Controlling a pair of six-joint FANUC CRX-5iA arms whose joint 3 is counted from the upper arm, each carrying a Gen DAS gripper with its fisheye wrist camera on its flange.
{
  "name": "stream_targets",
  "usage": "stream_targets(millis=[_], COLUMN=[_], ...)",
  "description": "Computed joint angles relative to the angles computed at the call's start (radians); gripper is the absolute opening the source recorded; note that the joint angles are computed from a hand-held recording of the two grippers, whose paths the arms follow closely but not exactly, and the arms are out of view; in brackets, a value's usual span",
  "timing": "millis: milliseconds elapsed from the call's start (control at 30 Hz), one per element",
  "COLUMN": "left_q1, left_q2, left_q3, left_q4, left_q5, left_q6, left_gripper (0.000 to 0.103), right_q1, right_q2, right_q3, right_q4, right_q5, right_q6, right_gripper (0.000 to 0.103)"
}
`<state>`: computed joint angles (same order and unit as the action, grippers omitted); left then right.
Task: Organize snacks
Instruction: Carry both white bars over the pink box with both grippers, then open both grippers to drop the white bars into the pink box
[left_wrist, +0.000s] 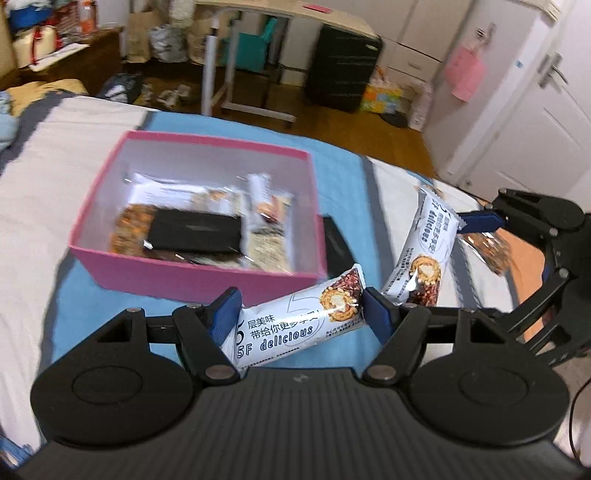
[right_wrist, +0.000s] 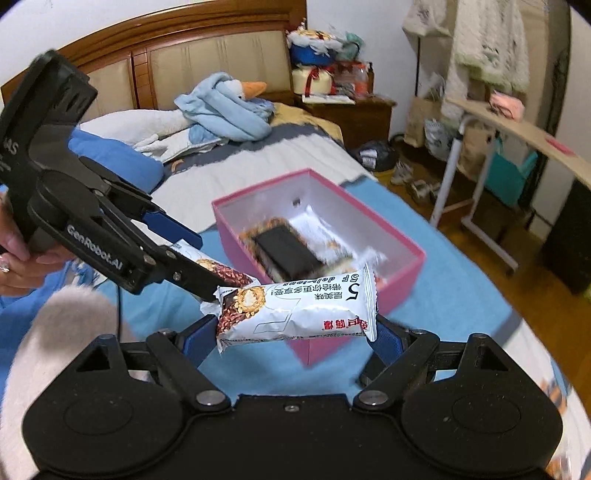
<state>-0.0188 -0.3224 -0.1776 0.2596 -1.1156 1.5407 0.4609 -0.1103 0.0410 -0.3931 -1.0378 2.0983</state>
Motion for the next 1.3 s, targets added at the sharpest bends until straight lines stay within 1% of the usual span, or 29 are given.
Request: stream_targets(millis=[67,167,300,400,467,533,633,700,767,800,867,933,1000,1067,1133,1200,1300], left_q1=[0.035,0.085,0.126,0.136,0.139,0.140,0.142,0.133,0.128,0.124,0.124,0.124,0.117,0.112,0.115,0.112,0.096], left_q2=[0.000,0.020,0.064,0.121,0.156,0.194,0.231,0.249,0.262,0.268,0.264,0.250,0.235,0.211,0.177,0.150,0.113], left_q3=[-0.006,-0.014,-0.028,-0.024,-0.025,-0.021,-0.032,-0.027,-0.025,-0.020,-0.028,-0.035,-0.025,-0.022,-0.033,-0.028,-0.005], left_q4=[-0.004,0.012,0.009,0.012,0.018,0.019,0.027,-0.011,-0.025,-0.040,-0.035,-0.037,-0.064,-0.083,-0.066,-0.073,-0.099], left_q5=[0.026,0.068,0.156,0.206,0.235,0.254,0.305,0.332,0.344,0.344,0.345,0.345,0.326,0.320,0.319,0.309,0.271], left_q6=[-0.011,-0.021,-0.046,-0.053,-0.062,-0.057,-0.047,-0.013,-0.006,0.011,0.013,0.019,0.025,0.036,0.018,0.019,0.034], left_gripper=[0.071,0.071,0.071,0.071,0.071,0.071,0.071,0.071,0.072,0.073,0.076,0.078,0.078,0.082,0.085,0.086,0.086], right_q1=[0.007,0.010,0.024,0.047,0.060,0.070,0.095,0.102,0.110,0.112,0.109,0.093,0.076,0.055,0.032,0.008,-0.027], right_q2=[0.036,0.106,0.203,0.272,0.318,0.357,0.406,0.430,0.446,0.449,0.447,0.439,0.419,0.385,0.339,0.300,0.236], right_q3=[0.017,0.057,0.105,0.141,0.171,0.199,0.224,0.235,0.237,0.235,0.233,0.241,0.239,0.226,0.203,0.193,0.165], right_q4=[-0.008,-0.023,-0.016,0.014,0.030,0.038,0.074,0.082,0.098,0.104,0.102,0.075,0.057,0.036,0.012,-0.006,-0.024], right_q5=[0.032,0.068,0.123,0.146,0.142,0.135,0.137,0.149,0.166,0.177,0.191,0.178,0.163,0.156,0.159,0.146,0.140], right_q6=[0.004,-0.030,-0.105,-0.157,-0.209,-0.237,-0.275,-0.291,-0.312,-0.319,-0.324,-0.318,-0.306,-0.275,-0.245,-0.218,-0.176], right_gripper=[0.090,0.090,0.090,0.090,0.090,0.090,0.089,0.088,0.088,0.088,0.089,0.092,0.093,0.093,0.093,0.093,0.093])
